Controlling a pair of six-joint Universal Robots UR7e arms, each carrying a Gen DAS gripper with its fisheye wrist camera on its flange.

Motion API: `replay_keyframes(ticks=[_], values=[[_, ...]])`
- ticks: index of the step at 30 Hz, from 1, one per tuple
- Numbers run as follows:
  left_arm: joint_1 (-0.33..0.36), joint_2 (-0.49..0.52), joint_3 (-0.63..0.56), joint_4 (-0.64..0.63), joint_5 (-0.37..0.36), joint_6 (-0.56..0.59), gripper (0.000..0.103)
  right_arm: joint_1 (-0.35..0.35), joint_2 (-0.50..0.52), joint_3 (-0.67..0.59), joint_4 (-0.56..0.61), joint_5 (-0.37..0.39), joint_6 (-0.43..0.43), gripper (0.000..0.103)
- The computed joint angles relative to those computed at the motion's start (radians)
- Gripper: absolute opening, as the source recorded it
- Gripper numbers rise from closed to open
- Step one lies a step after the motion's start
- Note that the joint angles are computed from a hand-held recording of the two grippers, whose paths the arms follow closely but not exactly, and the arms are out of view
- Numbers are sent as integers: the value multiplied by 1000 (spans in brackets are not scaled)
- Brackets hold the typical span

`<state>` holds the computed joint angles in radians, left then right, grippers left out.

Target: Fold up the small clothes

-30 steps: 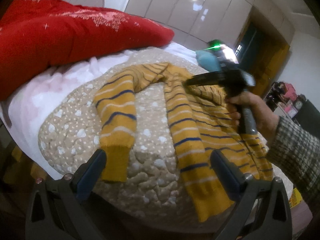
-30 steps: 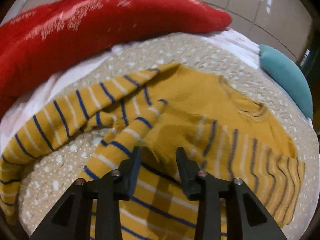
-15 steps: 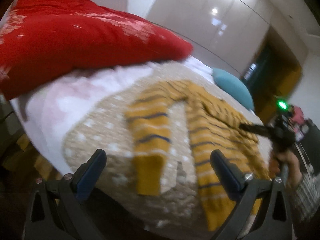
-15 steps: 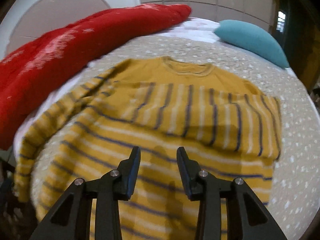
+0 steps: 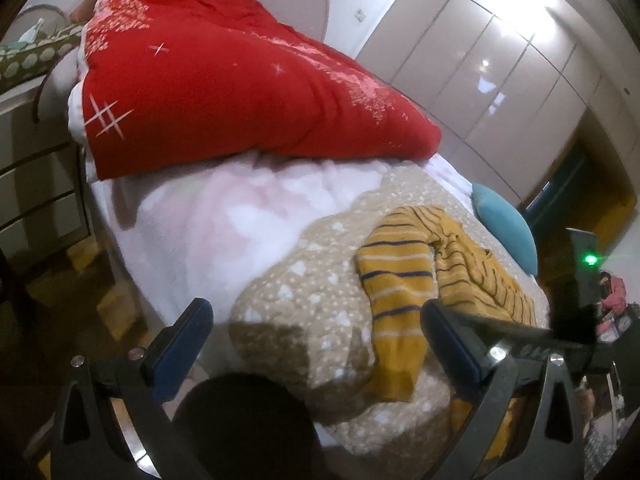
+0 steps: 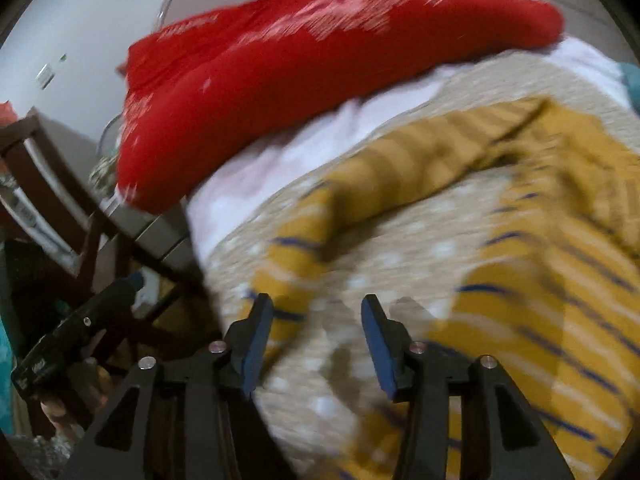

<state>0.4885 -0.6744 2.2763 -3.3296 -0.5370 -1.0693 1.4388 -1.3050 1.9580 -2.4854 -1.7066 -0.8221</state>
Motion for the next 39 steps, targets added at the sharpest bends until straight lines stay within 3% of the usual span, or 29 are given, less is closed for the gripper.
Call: replay_keyframes(ticks=[2, 3, 4, 6, 9, 12, 14, 20, 23, 24, 27, 29, 33, 39], values=[[2, -3, 8, 1, -4, -10, 103, 10, 27, 22, -25, -15, 2, 53], [1, -3, 6, 8, -5, -15, 103, 17, 41, 30, -36, -30, -2, 39], [1, -6, 6, 15, -8, -20, 103, 26, 51, 34, -48, -49, -7, 14], [0, -9, 2, 32, -12, -20, 103, 46, 56, 26, -61, -85, -20, 12], [-1, -2, -20, 44, -16, 13, 103, 68, 1, 7, -123, -59, -42, 11], [0, 14, -53, 45, -30, 69, 103, 55, -72, -71, -112, -2, -11, 11], [0, 34, -90, 45, -48, 128, 103, 36, -100, -136, -130, -20, 2, 11], [9, 92, -199, 78, -99, 252, 103, -68, -55, -318, -260, -229, 20, 12], [18, 117, -255, 99, -142, 302, 103, -115, 45, -412, -373, -429, 3, 21], [19, 125, -277, 108, -151, 328, 103, -132, 51, -420, -386, -443, 20, 23], [26, 153, -352, 135, -168, 414, 103, -190, 0, -412, -291, -301, 117, 37], [42, 178, -409, 129, -195, 486, 103, -197, -18, -376, -318, -247, 120, 41], [88, 243, -542, 199, -263, 550, 103, -197, -12, -380, -278, -202, 104, 42], [128, 304, -641, 373, -336, 498, 103, -250, -41, -330, -246, -165, 107, 47]])
